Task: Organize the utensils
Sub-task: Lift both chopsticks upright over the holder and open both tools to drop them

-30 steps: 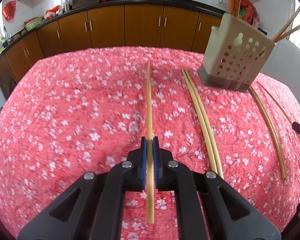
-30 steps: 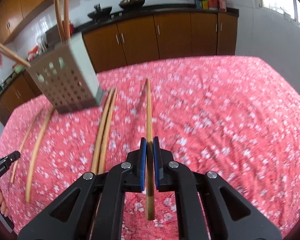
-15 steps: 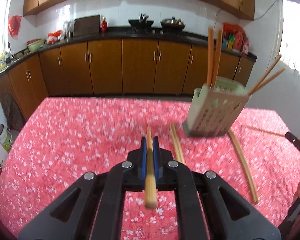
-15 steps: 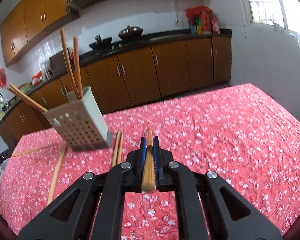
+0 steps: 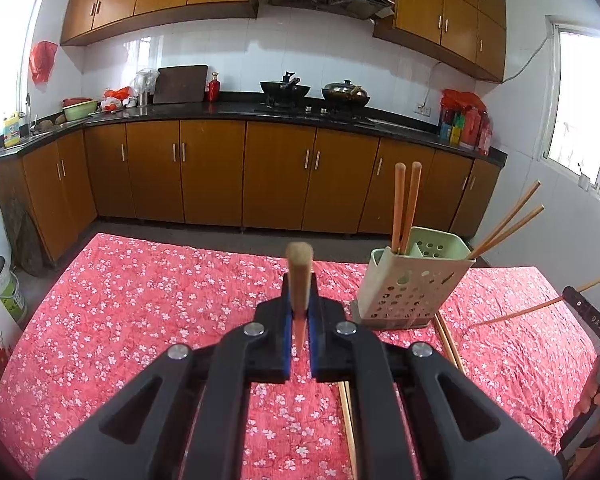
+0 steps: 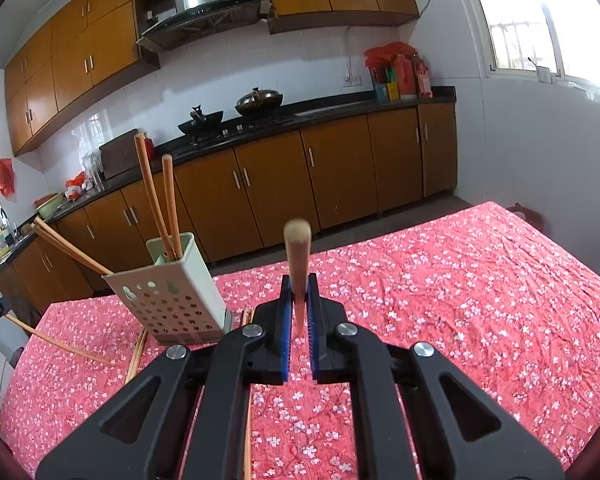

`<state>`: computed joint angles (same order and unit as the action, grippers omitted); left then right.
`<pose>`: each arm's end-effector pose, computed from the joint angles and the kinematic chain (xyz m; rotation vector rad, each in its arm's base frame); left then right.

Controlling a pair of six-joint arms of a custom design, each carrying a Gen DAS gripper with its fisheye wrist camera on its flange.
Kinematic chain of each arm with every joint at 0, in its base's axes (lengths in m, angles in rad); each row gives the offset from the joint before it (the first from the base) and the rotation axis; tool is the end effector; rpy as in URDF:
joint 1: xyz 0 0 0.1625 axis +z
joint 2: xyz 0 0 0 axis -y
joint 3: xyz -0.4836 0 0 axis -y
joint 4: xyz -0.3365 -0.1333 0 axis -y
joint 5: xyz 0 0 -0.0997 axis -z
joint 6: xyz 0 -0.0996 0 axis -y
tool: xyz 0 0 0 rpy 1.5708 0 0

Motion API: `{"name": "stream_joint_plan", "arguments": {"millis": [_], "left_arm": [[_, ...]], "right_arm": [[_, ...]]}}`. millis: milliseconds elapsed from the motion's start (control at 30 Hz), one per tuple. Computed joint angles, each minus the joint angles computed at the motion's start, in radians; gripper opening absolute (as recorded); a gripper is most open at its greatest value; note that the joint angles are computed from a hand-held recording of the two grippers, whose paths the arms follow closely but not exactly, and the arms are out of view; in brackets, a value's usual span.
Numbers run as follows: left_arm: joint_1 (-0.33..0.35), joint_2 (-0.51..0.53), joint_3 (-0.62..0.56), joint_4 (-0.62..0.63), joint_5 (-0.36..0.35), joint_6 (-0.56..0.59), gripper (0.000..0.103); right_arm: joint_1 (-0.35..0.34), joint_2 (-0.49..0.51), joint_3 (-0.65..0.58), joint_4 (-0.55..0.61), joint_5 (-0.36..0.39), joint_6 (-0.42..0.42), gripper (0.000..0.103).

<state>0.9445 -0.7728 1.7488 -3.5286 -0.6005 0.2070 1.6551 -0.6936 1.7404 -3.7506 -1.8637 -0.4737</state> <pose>-0.1988 -0.6424 0.2730 0.3021 2.1136 -1.2999 0.1605 -0.6577 0.2302 0.4268 -2.2748 1.3722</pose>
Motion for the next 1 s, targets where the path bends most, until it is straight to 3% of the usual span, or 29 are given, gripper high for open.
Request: {"name": "stream_joint_plan", "arguments": {"millis": [200, 533, 633, 1000], "left_arm": [[-0.005, -0.004, 0.000, -0.021, -0.013, 0.011, 0.007], [-0.047, -0.002, -0.056, -0.054, -0.090, 0.059, 0.007], [-0.068, 0.028, -0.113, -0.093, -0.122, 0.108, 0.007], [-0.073, 0.165, -0.405, -0.151, -0.180, 0.213, 0.007]], "right_arm": [[0.013, -0.024, 0.005, 0.008, 0.053, 0.000, 0.008], [0.058, -0.073, 0.000, 0.048, 0.235, 0.046, 0.008], [0.081, -0.063, -0.022, 0.023, 0.276, 0.030, 0.007], [0.119, 0.027, -0.168, 0.002, 0.276, -0.006, 0.008]]}}
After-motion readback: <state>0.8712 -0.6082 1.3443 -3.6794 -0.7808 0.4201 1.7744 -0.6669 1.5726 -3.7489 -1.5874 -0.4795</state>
